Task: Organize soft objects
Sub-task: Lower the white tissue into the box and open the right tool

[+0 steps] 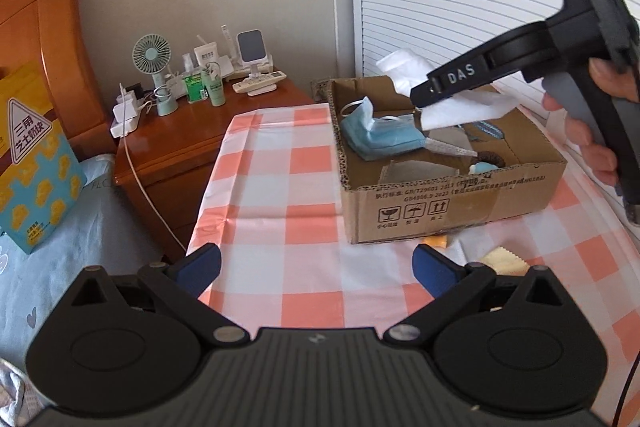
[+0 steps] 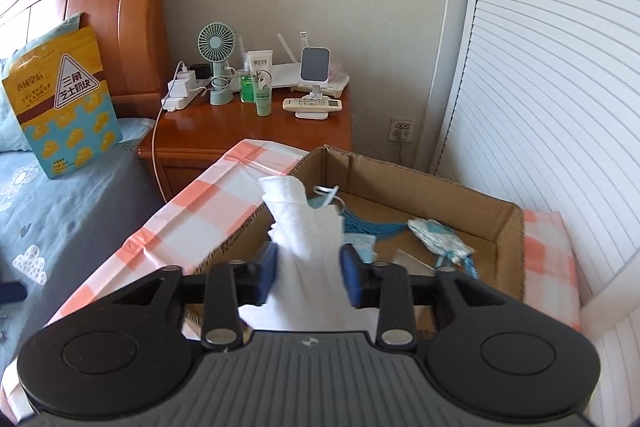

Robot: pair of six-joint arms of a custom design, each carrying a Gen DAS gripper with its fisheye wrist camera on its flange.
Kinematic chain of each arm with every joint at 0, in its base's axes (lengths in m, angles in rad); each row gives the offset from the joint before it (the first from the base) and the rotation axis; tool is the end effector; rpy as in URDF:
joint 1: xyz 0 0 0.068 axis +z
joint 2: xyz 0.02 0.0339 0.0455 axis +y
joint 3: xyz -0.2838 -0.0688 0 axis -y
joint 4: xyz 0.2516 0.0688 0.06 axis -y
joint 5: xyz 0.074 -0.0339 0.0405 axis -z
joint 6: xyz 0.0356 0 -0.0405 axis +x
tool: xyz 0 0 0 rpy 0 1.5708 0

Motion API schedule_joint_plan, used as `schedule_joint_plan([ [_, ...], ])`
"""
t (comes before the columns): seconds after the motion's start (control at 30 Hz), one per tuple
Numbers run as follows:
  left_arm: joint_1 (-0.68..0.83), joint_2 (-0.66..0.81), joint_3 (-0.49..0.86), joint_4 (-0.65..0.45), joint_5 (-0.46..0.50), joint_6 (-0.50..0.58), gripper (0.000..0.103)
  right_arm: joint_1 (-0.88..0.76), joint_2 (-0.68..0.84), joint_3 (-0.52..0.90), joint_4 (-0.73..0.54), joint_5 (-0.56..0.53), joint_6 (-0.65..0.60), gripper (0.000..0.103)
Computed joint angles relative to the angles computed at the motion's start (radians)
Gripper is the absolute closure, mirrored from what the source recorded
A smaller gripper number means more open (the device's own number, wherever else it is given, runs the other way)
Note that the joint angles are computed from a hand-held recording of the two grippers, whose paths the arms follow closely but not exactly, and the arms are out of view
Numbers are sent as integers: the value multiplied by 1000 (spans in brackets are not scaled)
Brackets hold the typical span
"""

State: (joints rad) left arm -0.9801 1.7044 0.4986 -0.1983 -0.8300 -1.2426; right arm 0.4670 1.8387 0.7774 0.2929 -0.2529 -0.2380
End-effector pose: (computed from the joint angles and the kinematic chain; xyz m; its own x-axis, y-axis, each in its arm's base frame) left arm 0.1443 -0.1680 0.0845 -0.6431 -0.1881 -0.7423 -0.3612 0.9293 0.0775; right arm 0.3069 0.1647 0.1214 -0.4624 -0.4888 -0.7398 -0.7260 0.6877 -0.0005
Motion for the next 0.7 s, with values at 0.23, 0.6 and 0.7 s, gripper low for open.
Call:
schedule_joint_plan([
  [0.23,-26,-31,-20,-47,-7,-61,1,10,82,25,39,30,55,4],
  [0.6,-70,-18,5,-70,-11,-85,1,-68,-100,-189,103,4,10,0],
  [0.7,-85,-17,14,-95,-15,-103,1,-107,-124,-252,128,-37,-14,0],
])
